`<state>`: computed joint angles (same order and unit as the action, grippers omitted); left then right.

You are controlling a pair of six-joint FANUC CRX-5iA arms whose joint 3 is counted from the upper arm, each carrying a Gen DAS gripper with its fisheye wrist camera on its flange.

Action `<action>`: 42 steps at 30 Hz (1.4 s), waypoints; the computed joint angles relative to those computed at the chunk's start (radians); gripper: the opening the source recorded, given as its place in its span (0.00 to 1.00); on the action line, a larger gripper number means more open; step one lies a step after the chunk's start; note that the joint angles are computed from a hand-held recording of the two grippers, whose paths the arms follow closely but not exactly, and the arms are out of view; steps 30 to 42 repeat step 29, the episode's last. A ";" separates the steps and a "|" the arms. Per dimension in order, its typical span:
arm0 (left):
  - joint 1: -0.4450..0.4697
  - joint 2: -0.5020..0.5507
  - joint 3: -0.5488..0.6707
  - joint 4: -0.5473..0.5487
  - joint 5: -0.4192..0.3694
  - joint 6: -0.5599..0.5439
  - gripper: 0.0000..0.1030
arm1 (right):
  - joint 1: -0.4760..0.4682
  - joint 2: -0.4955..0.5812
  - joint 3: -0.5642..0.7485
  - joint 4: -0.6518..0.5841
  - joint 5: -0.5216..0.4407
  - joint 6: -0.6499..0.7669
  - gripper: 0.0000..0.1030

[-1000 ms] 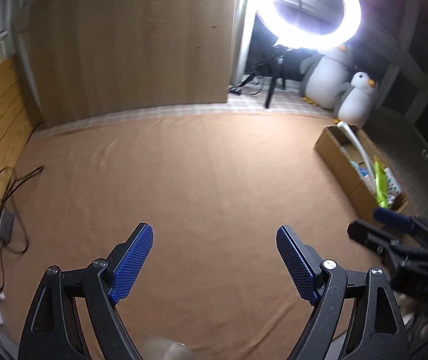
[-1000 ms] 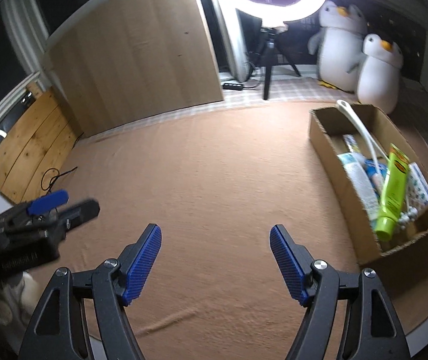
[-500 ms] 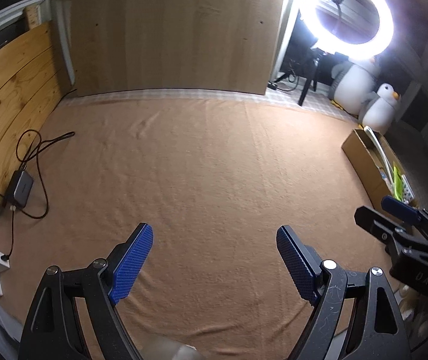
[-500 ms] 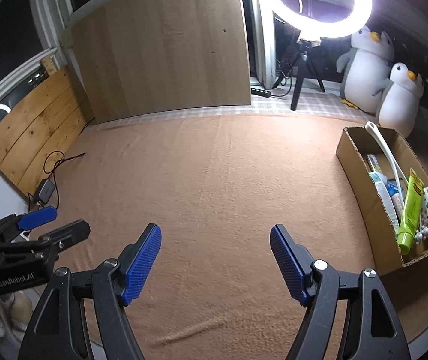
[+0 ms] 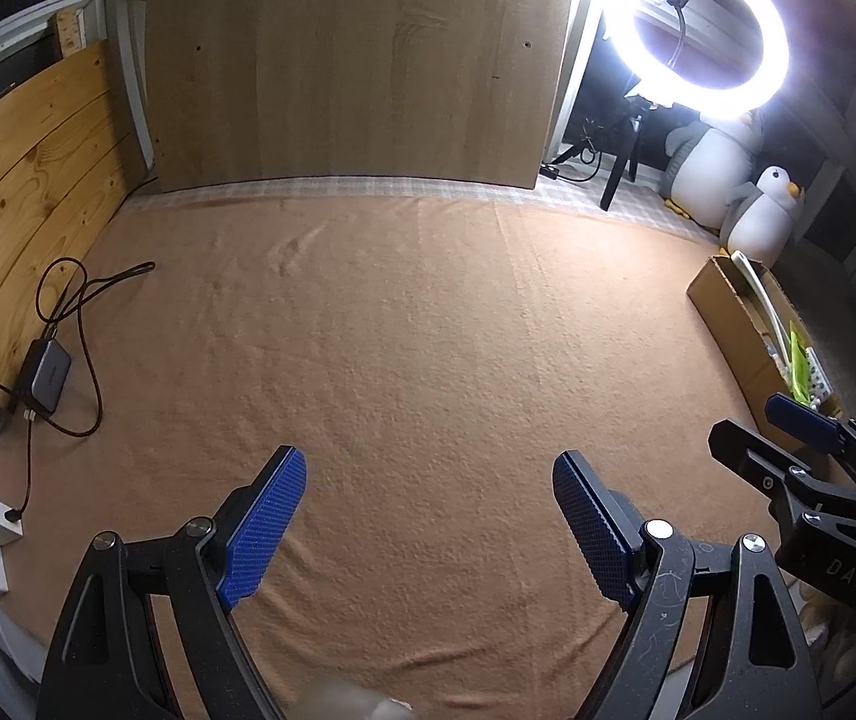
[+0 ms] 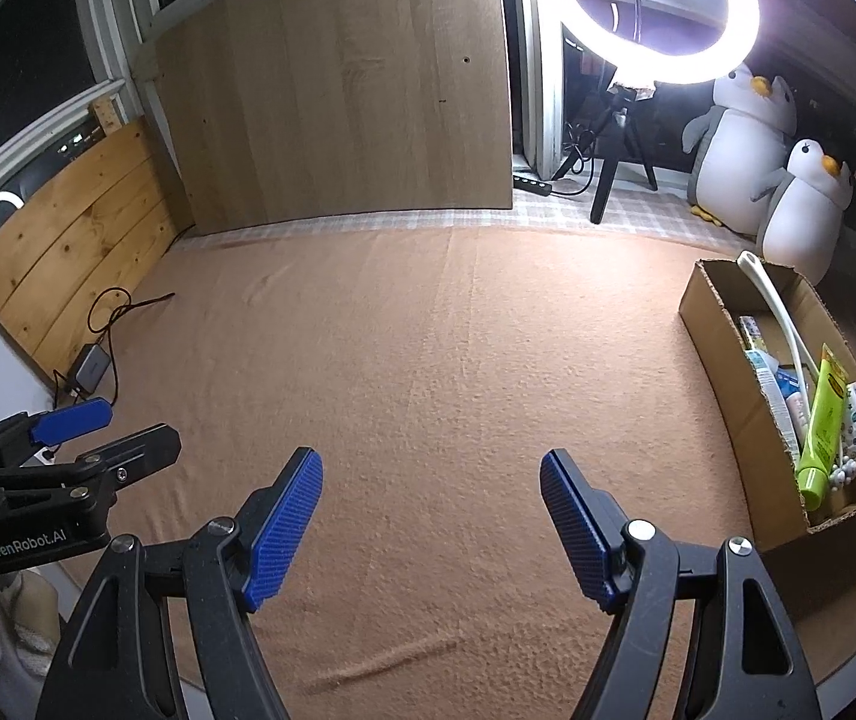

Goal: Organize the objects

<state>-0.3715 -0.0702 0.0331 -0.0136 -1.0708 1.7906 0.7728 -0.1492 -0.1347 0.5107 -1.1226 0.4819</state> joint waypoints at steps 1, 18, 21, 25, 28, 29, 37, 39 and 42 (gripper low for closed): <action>-0.001 0.000 0.000 0.000 0.000 0.000 0.85 | 0.001 0.000 0.001 0.000 -0.002 -0.001 0.70; -0.034 0.029 0.021 -0.009 -0.006 0.010 0.85 | -0.009 -0.016 -0.012 -0.017 -0.011 -0.009 0.70; -0.039 0.034 0.025 -0.012 -0.005 0.009 0.85 | -0.013 -0.017 -0.013 -0.023 -0.010 -0.010 0.70; -0.039 0.040 0.027 -0.011 -0.002 0.006 0.85 | -0.017 -0.017 -0.015 -0.032 -0.008 -0.015 0.70; -0.037 0.045 0.028 -0.009 -0.004 0.007 0.85 | -0.021 -0.015 -0.016 -0.036 -0.007 -0.012 0.70; -0.035 0.047 0.028 -0.006 -0.004 0.007 0.85 | -0.021 -0.014 -0.016 -0.038 -0.007 -0.013 0.70; -0.035 0.047 0.028 -0.006 -0.004 0.007 0.85 | -0.021 -0.014 -0.016 -0.038 -0.007 -0.013 0.70; -0.035 0.047 0.028 -0.006 -0.004 0.007 0.85 | -0.021 -0.014 -0.016 -0.038 -0.007 -0.013 0.70; -0.035 0.047 0.028 -0.006 -0.004 0.007 0.85 | -0.021 -0.014 -0.016 -0.038 -0.007 -0.013 0.70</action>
